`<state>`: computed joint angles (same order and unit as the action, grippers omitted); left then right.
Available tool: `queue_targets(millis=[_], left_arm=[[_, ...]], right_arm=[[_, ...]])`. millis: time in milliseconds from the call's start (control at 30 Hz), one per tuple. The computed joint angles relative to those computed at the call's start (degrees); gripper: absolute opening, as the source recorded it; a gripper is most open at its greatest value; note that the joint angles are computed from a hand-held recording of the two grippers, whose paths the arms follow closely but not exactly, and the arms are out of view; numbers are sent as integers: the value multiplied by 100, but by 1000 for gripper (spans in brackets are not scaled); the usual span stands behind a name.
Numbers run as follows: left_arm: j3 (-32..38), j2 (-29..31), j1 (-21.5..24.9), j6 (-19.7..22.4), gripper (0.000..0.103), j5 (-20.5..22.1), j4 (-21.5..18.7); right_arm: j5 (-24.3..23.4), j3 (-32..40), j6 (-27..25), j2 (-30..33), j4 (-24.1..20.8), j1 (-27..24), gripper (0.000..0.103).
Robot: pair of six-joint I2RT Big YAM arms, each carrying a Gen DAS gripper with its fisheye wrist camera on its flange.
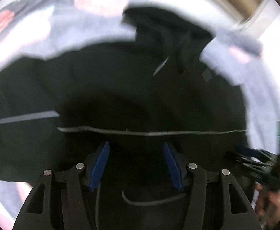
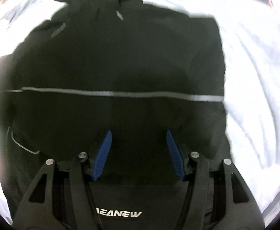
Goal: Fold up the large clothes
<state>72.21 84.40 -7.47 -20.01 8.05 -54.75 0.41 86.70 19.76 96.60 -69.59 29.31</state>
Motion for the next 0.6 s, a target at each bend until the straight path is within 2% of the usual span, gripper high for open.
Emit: queue_targets(millis=[100, 133, 267, 333, 400, 500, 600], left_arm=[[-26, 363, -94, -207, 61, -283, 137], [-15, 382, -117, -230, 66, -323, 161], [33, 455, -190, -333, 75, -335, 272], [-6, 467, -197, -392, 85, -216, 430], [-16, 480, -275, -419, 85, -275, 489], [135, 453, -328, -386, 85, -357, 205], [-82, -36, -225, -687, 85, -314, 417]], right_arm=[[-22, -26, 51, 137, 13, 24, 57], [-20, -18, 70, 164, 27, 30, 58], [-25, 163, 70, 373, -26, 35, 59], [-51, 311, 114, 480, -84, 37, 59], [-52, 346, 118, 525, -76, 35, 60], [-23, 228, 25, 481, 1, 2, 62], [-13, 51, -77, 363, 37, -70, 63]])
